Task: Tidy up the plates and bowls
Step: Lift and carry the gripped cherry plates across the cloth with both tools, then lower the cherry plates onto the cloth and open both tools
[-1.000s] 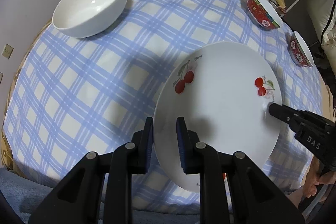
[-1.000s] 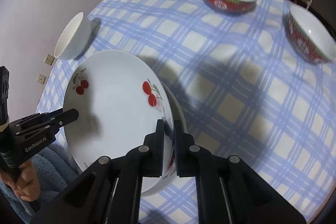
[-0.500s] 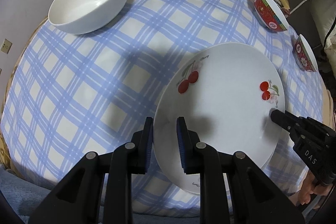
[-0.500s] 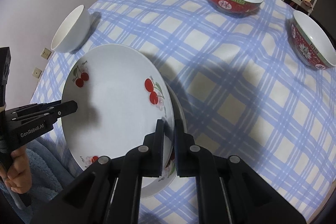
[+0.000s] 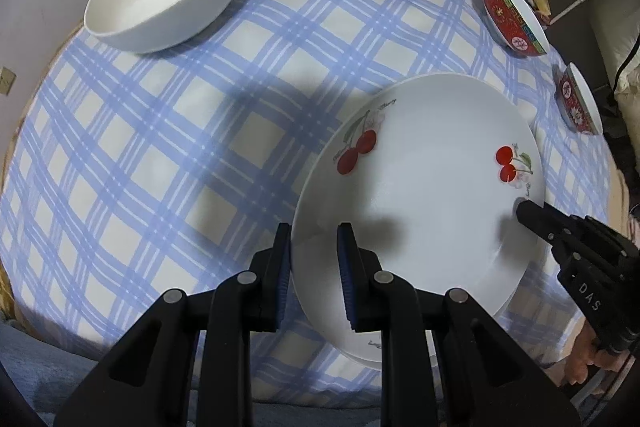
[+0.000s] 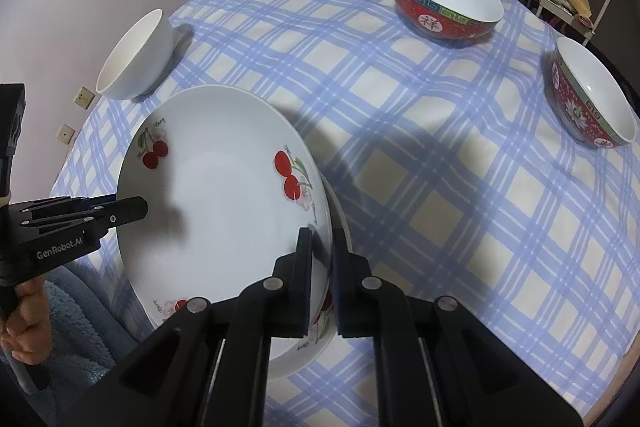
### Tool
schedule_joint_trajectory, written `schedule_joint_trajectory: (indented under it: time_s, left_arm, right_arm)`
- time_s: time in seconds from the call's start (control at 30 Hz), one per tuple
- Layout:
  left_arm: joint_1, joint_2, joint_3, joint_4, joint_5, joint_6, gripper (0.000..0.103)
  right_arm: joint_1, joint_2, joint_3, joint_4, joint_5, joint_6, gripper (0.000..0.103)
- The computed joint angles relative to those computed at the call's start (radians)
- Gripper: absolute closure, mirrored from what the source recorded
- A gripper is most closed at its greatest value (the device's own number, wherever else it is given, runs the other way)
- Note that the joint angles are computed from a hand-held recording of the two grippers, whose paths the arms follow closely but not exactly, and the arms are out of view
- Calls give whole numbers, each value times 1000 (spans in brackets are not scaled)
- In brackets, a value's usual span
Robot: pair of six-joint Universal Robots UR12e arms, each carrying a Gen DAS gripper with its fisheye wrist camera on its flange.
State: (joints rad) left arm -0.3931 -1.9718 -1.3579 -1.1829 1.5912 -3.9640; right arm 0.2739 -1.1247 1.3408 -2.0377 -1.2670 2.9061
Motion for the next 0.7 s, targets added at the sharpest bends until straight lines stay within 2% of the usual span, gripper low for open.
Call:
schedule_joint_trajectory:
  time_s: [0.23,0.37,0.47,0.7]
  left_arm:
    - [-6,-10,13,-24,4,5,82]
    - [-1,-14,9,-21,-43,13,82]
    - [-5,-16,12,-22,-32,18,82]
    - [-9,-21,19,-29,-31,8,82]
  right_arm:
    - [-1,2,-3,1,2,0,92]
    - [-1,-1,0,-17,-7,4,92]
    - [7,2,-1,-34,-45,-6,92]
    - [8,11,-12,-49,-29,-2,90]
